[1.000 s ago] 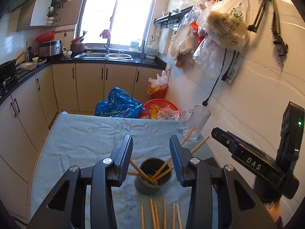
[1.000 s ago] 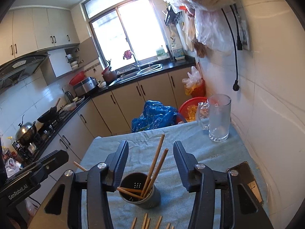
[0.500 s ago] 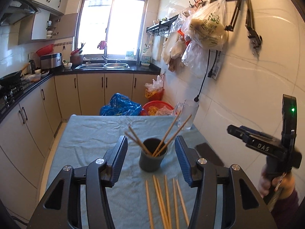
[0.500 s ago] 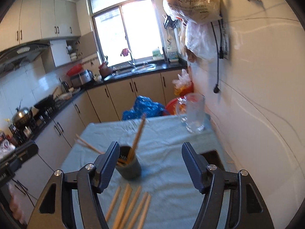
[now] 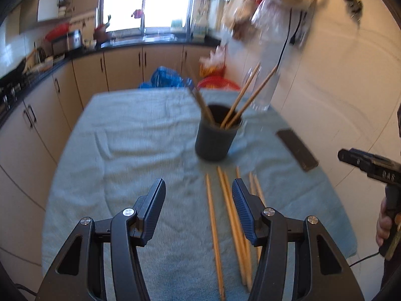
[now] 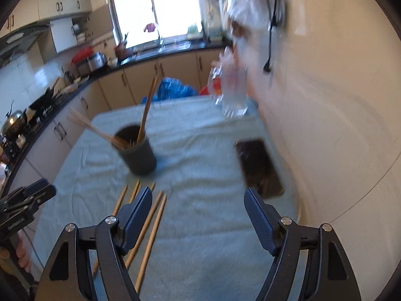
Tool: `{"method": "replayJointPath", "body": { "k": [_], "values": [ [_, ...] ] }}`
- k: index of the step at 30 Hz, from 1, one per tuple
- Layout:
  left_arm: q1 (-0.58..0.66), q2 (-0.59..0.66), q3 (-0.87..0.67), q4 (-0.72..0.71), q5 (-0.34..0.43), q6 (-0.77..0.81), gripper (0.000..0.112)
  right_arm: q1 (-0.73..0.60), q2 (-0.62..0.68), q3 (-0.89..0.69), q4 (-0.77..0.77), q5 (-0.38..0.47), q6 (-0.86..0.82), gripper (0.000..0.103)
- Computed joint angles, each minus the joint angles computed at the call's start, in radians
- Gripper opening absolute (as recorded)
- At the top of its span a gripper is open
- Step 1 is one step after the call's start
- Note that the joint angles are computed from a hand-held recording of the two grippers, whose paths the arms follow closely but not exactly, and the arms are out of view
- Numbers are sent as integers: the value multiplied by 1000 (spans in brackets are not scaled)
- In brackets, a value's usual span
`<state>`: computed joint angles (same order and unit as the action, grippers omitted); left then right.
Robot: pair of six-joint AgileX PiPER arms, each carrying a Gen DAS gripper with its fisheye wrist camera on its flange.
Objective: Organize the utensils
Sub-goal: 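Move back to the row and grasp a chopstick with each tool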
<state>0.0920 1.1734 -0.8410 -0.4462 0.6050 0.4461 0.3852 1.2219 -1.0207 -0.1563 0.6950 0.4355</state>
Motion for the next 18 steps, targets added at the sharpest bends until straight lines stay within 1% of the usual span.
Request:
{"method": "replayJointPath", "body": {
  "k": [4, 7, 10, 14, 15, 18],
  "values": [
    [-26, 73, 26, 46, -58, -34, 54, 27, 81, 81, 99, -89, -55, 80],
    [-49, 134, 33, 82, -98, -69, 54, 55, 153, 112, 144, -148, -86, 80],
    [-65, 190, 25, 109, -123, -96, 54, 78, 215, 128, 199, -192, -126, 80],
    [-83, 248, 20, 121, -139, -113, 54, 125, 273, 136, 177, -230, -91, 79],
    [-91, 260, 19, 128, -144, -121, 54, 136, 281, 128, 163, -227, -74, 78],
    [-126, 299, 18, 163, -165, -154, 54, 173, 298, 139, 78, -247, 14, 74]
  ]
}}
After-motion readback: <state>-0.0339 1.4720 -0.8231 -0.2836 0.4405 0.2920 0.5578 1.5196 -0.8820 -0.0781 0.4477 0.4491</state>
